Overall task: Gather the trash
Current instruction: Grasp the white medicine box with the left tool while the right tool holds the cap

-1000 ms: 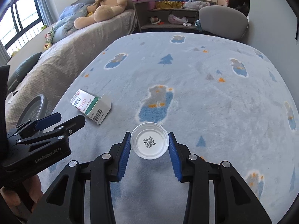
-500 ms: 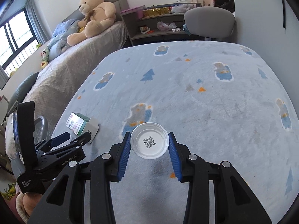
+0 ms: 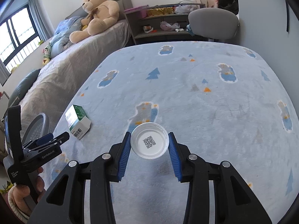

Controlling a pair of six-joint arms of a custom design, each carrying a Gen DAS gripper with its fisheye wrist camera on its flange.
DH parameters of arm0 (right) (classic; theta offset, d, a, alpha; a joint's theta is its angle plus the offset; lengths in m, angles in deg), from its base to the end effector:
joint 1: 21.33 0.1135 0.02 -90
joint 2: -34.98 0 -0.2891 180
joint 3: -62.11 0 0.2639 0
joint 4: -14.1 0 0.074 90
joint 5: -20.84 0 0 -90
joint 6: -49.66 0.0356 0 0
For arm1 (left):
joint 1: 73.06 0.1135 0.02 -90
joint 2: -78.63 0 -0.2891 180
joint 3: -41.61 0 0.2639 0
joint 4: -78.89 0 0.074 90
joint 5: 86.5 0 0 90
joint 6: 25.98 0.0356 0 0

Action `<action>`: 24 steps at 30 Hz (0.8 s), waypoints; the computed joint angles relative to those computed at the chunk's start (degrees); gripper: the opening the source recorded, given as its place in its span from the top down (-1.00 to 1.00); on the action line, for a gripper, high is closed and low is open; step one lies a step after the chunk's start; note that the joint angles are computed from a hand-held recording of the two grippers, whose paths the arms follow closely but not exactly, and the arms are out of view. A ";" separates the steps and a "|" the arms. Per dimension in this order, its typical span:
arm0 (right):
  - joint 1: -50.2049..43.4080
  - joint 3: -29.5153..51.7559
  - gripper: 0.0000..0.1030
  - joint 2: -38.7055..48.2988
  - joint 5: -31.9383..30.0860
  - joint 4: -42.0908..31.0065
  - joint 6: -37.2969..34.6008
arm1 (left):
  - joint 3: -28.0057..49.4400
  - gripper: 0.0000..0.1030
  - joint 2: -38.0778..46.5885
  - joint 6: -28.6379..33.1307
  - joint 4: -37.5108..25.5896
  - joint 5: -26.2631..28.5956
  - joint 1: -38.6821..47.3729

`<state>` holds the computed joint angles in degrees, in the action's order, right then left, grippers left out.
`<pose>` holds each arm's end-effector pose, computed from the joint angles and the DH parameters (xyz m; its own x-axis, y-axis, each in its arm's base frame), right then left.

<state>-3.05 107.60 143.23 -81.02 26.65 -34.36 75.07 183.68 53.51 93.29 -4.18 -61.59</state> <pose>0.2835 0.1014 0.0698 -0.7706 -0.1472 -0.6200 -0.3535 0.9083 0.2237 0.2319 0.0519 0.0504 -0.7610 -0.3389 -0.5533 -0.4138 0.9103 0.0116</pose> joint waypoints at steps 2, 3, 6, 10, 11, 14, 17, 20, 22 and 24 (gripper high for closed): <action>0.25 -0.20 0.24 -0.14 0.15 0.14 -0.02 | -0.47 -0.33 -2.16 0.59 -1.18 0.38 1.10; 0.36 -0.25 0.24 -0.16 0.23 0.22 -0.01 | -0.37 -0.33 -3.27 0.66 -2.14 0.78 1.51; 0.48 -0.28 0.24 -0.15 0.17 0.23 0.09 | 1.48 -0.33 -5.04 -0.05 -5.63 2.00 1.53; 0.65 -0.36 0.24 -0.17 0.11 0.21 0.12 | 5.52 -0.33 -4.60 -2.04 -9.78 3.18 -0.06; 0.68 -0.43 0.24 -0.26 0.14 0.23 0.08 | 6.40 -0.33 -4.23 -2.43 -10.39 3.25 -0.58; 0.60 -0.52 0.24 -0.22 0.04 0.51 0.09 | 9.72 -0.33 -2.06 -3.64 -12.35 3.23 -1.95; 0.50 -0.61 0.24 -0.34 -0.13 0.50 0.08 | 13.07 -0.33 1.49 -4.99 -13.85 3.47 -2.30; 0.34 -0.67 0.24 -0.75 -0.60 0.51 0.11 | 14.75 -0.33 3.84 -5.95 -14.04 3.08 -1.56; 0.23 -0.74 0.24 -1.09 -0.83 0.52 -0.04 | 15.26 -0.33 4.80 -6.32 -13.75 3.68 -0.75; 0.29 -0.76 0.24 -1.20 -0.90 0.55 -0.08 | 15.55 -0.34 5.38 -6.57 -13.53 4.23 -0.29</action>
